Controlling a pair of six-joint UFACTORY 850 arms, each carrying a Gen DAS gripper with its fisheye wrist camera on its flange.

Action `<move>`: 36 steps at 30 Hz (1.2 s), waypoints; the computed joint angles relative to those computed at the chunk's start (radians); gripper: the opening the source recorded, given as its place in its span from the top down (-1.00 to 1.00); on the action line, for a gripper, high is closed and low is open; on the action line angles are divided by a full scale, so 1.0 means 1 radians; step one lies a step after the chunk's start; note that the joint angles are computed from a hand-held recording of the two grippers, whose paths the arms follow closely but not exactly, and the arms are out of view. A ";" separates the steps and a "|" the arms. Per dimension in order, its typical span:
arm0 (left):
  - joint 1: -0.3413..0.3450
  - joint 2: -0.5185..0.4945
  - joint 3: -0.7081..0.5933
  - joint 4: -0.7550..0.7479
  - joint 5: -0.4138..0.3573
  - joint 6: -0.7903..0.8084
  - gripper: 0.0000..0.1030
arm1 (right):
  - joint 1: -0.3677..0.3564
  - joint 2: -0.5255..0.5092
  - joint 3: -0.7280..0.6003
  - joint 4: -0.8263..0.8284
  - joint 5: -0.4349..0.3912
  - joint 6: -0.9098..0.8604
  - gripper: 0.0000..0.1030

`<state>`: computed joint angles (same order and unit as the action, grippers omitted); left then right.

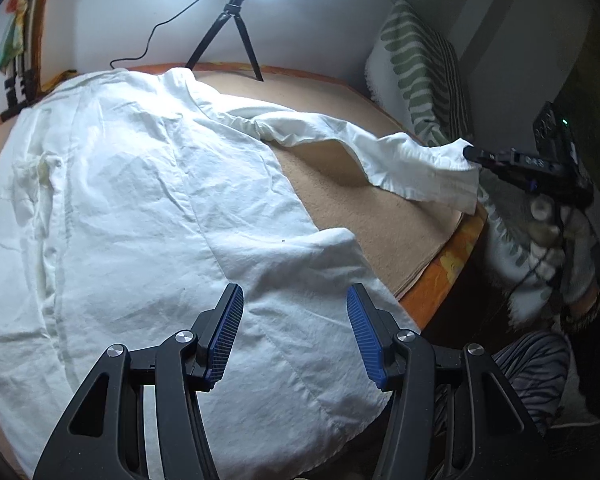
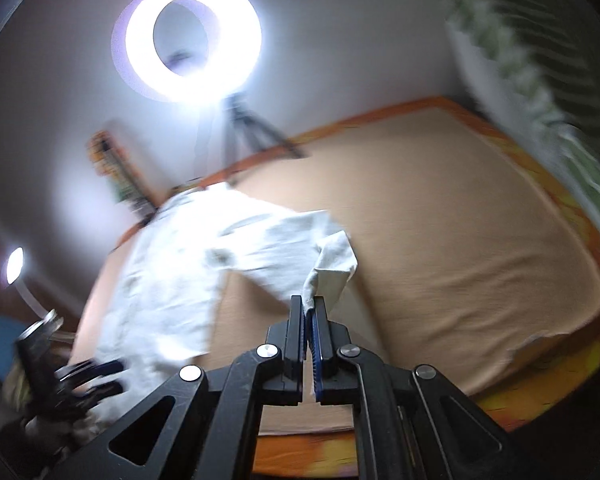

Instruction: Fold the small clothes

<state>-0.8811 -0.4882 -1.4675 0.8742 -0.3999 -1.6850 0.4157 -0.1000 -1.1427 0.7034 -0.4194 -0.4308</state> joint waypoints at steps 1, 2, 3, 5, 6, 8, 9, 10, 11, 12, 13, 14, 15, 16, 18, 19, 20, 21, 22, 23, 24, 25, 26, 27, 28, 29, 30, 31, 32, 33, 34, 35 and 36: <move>0.002 0.004 0.009 0.027 0.018 -0.041 -0.03 | 0.012 -0.004 -0.005 0.043 -0.019 -0.054 0.99; 0.003 0.007 0.016 0.049 0.030 -0.075 -0.03 | 0.030 -0.008 -0.009 0.078 -0.041 -0.102 0.99; 0.002 0.007 0.019 0.073 0.033 -0.108 -0.03 | 0.047 -0.015 -0.014 0.092 -0.062 -0.132 0.99; 0.002 0.008 0.025 0.117 0.045 -0.162 -0.03 | 0.082 -0.034 -0.024 0.082 -0.099 -0.154 0.99; 0.002 0.008 0.028 0.135 0.053 -0.192 -0.03 | 0.098 -0.044 -0.028 0.066 -0.112 -0.153 0.99; 0.009 0.004 0.030 0.164 0.091 -0.252 -0.03 | 0.120 -0.055 -0.031 0.037 -0.127 -0.147 0.99; 0.012 -0.001 0.025 0.176 0.108 -0.270 -0.03 | 0.121 -0.060 -0.032 0.048 -0.136 -0.161 0.99; 0.012 -0.007 0.017 0.197 0.113 -0.291 -0.03 | 0.117 -0.064 -0.034 0.076 -0.146 -0.179 0.96; 0.011 -0.016 0.004 0.226 0.121 -0.314 -0.03 | 0.105 -0.070 -0.038 0.126 -0.175 -0.216 0.87; 0.010 -0.026 -0.011 0.240 0.130 -0.316 -0.03 | 0.090 -0.080 -0.049 0.157 -0.210 -0.232 0.81; 0.007 -0.042 -0.036 0.235 0.134 -0.287 -0.03 | 0.079 -0.088 -0.060 0.173 -0.242 -0.233 0.51; 0.003 -0.060 -0.067 0.194 0.125 -0.218 -0.03 | 0.066 -0.086 -0.060 0.208 -0.262 -0.253 0.27; -0.002 -0.083 -0.104 0.133 0.112 -0.128 -0.03 | 0.060 -0.076 -0.056 0.224 -0.253 -0.265 0.27; -0.005 -0.107 -0.143 0.069 0.106 -0.039 -0.03 | 0.050 -0.071 -0.059 0.226 -0.254 -0.277 0.27; -0.006 -0.149 -0.207 -0.024 0.102 0.083 -0.03 | 0.037 -0.061 -0.065 0.229 -0.249 -0.289 0.27; -0.007 -0.177 -0.252 -0.079 0.077 0.160 -0.03 | 0.032 -0.060 -0.072 0.216 -0.246 -0.281 0.25; -0.010 -0.201 -0.291 -0.116 0.048 0.219 -0.03 | 0.028 -0.063 -0.083 0.195 -0.240 -0.266 0.22; -0.012 -0.230 -0.339 -0.157 0.008 0.287 -0.03 | 0.025 -0.070 -0.096 0.170 -0.231 -0.248 0.20; -0.015 -0.269 -0.403 -0.200 -0.051 0.361 -0.03 | 0.021 -0.081 -0.112 0.146 -0.226 -0.230 0.20; -0.017 -0.307 -0.466 -0.233 -0.109 0.427 -0.03 | 0.015 -0.098 -0.132 0.132 -0.227 -0.219 0.20; -0.017 -0.347 -0.531 -0.267 -0.166 0.494 -0.03 | 0.008 -0.119 -0.154 0.120 -0.231 -0.207 0.20; -0.016 -0.372 -0.571 -0.289 -0.196 0.537 -0.03 | 0.003 -0.147 -0.182 0.094 -0.227 -0.183 0.20; -0.015 -0.404 -0.620 -0.315 -0.231 0.587 -0.03 | -0.005 -0.171 -0.207 0.074 -0.228 -0.166 0.20; -0.013 -0.429 -0.659 -0.333 -0.258 0.624 -0.03 | -0.011 -0.198 -0.235 0.052 -0.228 -0.149 0.20; -0.012 -0.445 -0.681 -0.337 -0.272 0.639 -0.03 | -0.018 -0.230 -0.266 0.033 -0.227 -0.126 0.20; -0.010 -0.451 -0.686 -0.337 -0.277 0.638 -0.03 | -0.029 -0.269 -0.301 0.042 -0.241 -0.114 0.20; -0.004 -0.456 -0.690 -0.351 -0.270 0.644 -0.02 | -0.041 -0.306 -0.334 0.060 -0.263 -0.108 0.20; 0.002 -0.453 -0.679 -0.365 -0.246 0.639 0.01 | -0.049 -0.342 -0.367 0.067 -0.278 -0.096 0.20; 0.009 -0.448 -0.667 -0.383 -0.215 0.639 0.22 | -0.053 -0.370 -0.394 0.065 -0.284 -0.087 0.20; 0.018 -0.441 -0.649 -0.412 -0.182 0.652 0.49 | -0.054 -0.396 -0.419 0.054 -0.286 -0.075 0.20; 0.026 -0.446 -0.653 -0.452 -0.165 0.675 0.60 | -0.055 -0.422 -0.443 0.046 -0.290 -0.064 0.20; 0.033 -0.441 -0.640 -0.478 -0.132 0.688 0.78 | -0.058 -0.446 -0.465 0.048 -0.299 -0.058 0.20; 0.038 -0.437 -0.629 -0.489 -0.102 0.685 0.85 | -0.060 -0.467 -0.484 0.052 -0.307 -0.053 0.20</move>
<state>-0.8434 -0.9250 -2.0961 0.3856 -0.5018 -0.9999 0.3558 -0.5669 -1.6267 0.7550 -0.7268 -0.4836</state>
